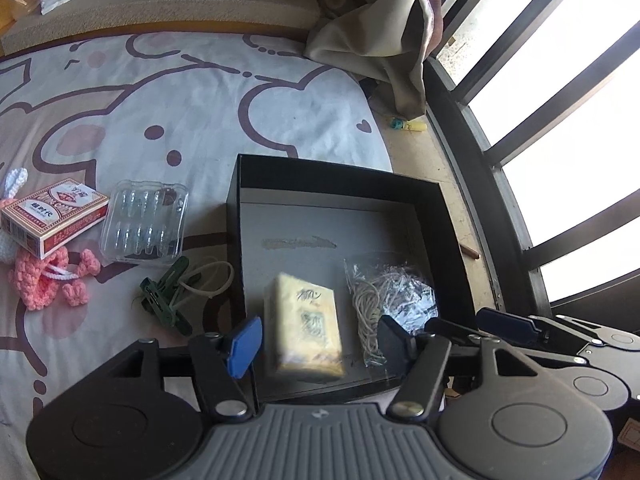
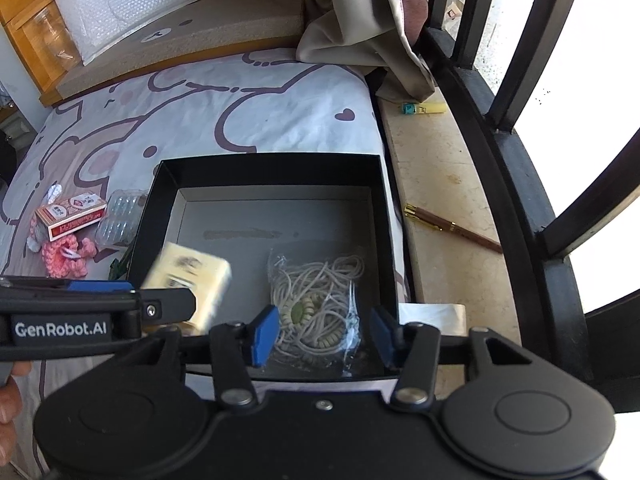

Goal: Organize objects
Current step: 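Lower the tissue pack into the black box and open the left tool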

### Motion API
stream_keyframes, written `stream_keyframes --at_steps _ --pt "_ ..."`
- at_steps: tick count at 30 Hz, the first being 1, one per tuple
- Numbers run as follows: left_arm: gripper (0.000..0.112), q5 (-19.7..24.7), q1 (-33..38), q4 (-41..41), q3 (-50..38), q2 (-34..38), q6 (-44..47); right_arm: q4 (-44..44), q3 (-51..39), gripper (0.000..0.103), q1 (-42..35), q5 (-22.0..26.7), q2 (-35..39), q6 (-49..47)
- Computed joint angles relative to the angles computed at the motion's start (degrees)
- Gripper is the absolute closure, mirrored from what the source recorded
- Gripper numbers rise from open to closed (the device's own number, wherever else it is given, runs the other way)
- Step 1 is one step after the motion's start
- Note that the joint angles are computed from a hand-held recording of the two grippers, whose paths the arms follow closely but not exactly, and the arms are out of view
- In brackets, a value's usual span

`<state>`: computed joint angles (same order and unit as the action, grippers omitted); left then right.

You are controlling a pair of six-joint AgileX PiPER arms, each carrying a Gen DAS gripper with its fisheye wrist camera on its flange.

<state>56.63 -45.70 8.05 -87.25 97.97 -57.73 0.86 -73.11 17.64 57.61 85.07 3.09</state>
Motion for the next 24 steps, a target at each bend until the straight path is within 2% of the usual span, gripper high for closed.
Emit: stream_keyframes --at_steps 1,3,17,24 --pt "0.036 1.14 -0.56 1.59 -0.85 0.30 -0.58 0.01 -0.04 0.053 -0.10 0.10 0.03 0.16" --pt "0.032 3.27 -1.65 5.01 -2.03 0.72 -1.45 -0.16 0.02 0.053 -0.15 0.20 -0.07 0.22" --pt "0.032 5.49 -1.42 5.45 -1.39 -0.82 -1.33 -1.10 -0.36 0.052 0.79 1.44 -1.94 2.70" --pt "0.032 7.95 -2.61 7.83 -0.96 -2.99 -2.65 -1.23 0.43 0.044 0.31 1.77 -5.22 5.47"
